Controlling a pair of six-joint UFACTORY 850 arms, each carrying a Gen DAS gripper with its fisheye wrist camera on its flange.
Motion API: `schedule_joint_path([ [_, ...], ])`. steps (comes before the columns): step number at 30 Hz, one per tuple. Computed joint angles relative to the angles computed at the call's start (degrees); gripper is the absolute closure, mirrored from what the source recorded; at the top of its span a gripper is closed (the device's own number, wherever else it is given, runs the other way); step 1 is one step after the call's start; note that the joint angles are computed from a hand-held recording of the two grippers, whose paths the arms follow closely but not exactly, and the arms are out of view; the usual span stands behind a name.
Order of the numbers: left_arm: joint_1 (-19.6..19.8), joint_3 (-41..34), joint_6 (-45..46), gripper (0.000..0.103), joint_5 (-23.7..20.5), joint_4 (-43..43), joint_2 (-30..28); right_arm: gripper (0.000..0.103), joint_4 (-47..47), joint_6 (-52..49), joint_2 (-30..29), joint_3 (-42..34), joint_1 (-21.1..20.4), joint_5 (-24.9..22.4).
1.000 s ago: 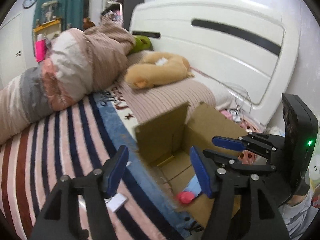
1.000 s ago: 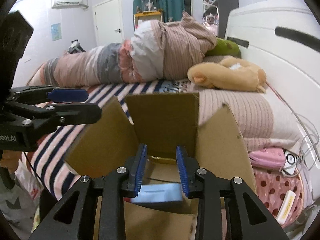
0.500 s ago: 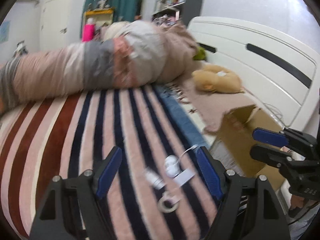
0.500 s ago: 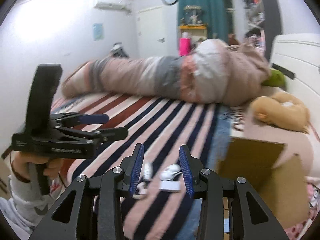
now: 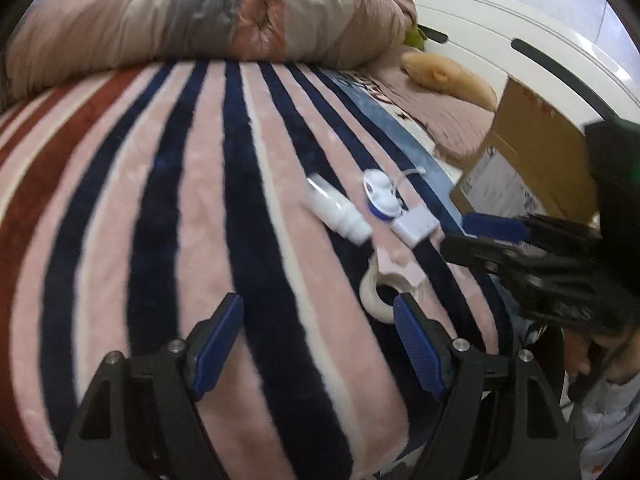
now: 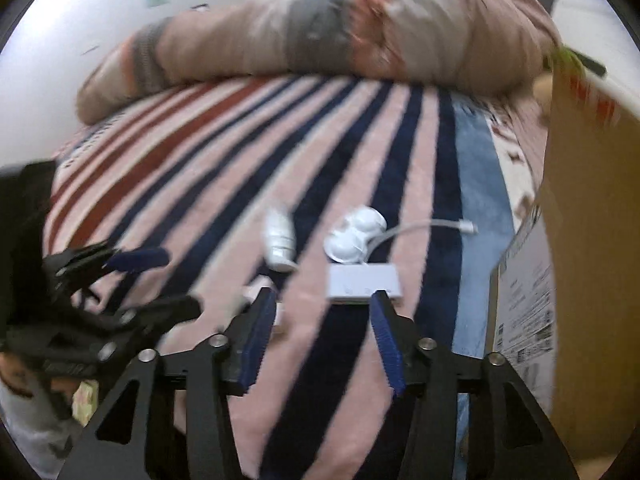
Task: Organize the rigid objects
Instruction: 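Move both grippers back to the blanket and close the left gripper on the tape roll, then lift the tape roll with the left gripper while the right gripper approaches the white adapter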
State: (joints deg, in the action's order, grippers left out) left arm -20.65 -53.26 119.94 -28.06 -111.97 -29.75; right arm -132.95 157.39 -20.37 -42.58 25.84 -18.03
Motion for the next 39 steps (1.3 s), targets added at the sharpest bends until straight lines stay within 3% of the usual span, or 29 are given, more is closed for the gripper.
schedule_joint_path([
  [2,-0.2,0.0,1.0,0.029,-1.5,-0.4,-0.6,0.043,1.4,-1.6,-1.6,-0.7,-0.5,-0.5],
  [8,-1.8,-1.2,2.3,0.029,-4.1,0.7,-1.9,0.043,-2.3,0.6,-4.7,-2.5,-3.0,-0.1],
  [11,-3.2,-2.2,3.8,0.043,-2.3,-0.6,-2.5,0.043,-7.0,4.1,-5.4,-2.5,-3.3,-1.2],
  [14,-4.0,-2.2,6.6,0.065,-2.5,-2.6,-2.8,0.048,-8.5,4.9,-5.7,-2.8,-3.3,-1.8],
  [15,-4.0,-2.1,6.8,0.064,-3.0,-2.8,-2.8,0.053,-9.1,5.4,-5.7,-2.9,-3.3,-1.4],
  [23,-2.7,1.3,14.2,0.064,2.3,-12.1,0.6,0.052,-13.1,9.2,-2.8,-0.3,-2.0,-0.7],
  [27,-0.4,3.1,15.7,0.064,3.7,-15.5,1.9,0.052,-26.6,21.8,-0.4,2.5,-1.0,-0.5],
  [30,0.6,3.3,14.5,0.064,3.3,-16.1,1.4,0.052,-22.6,21.0,-0.5,3.1,0.1,-1.3],
  [32,0.5,3.4,14.8,0.059,3.1,-17.1,1.2,0.04,-18.0,19.0,-1.4,2.8,0.5,-1.5],
  [34,-0.2,3.6,16.8,0.052,3.1,-19.4,1.2,0.037,-17.9,21.0,-2.2,2.6,0.8,-2.5],
  [38,-1.4,3.5,21.8,0.053,3.9,-25.1,0.8,0.035,-10.7,13.1,-3.6,1.5,2.0,-3.7],
  [39,-1.5,3.7,23.4,0.062,3.7,-26.9,0.8,0.035,-8.5,10.8,-3.8,1.2,2.3,-3.7],
])
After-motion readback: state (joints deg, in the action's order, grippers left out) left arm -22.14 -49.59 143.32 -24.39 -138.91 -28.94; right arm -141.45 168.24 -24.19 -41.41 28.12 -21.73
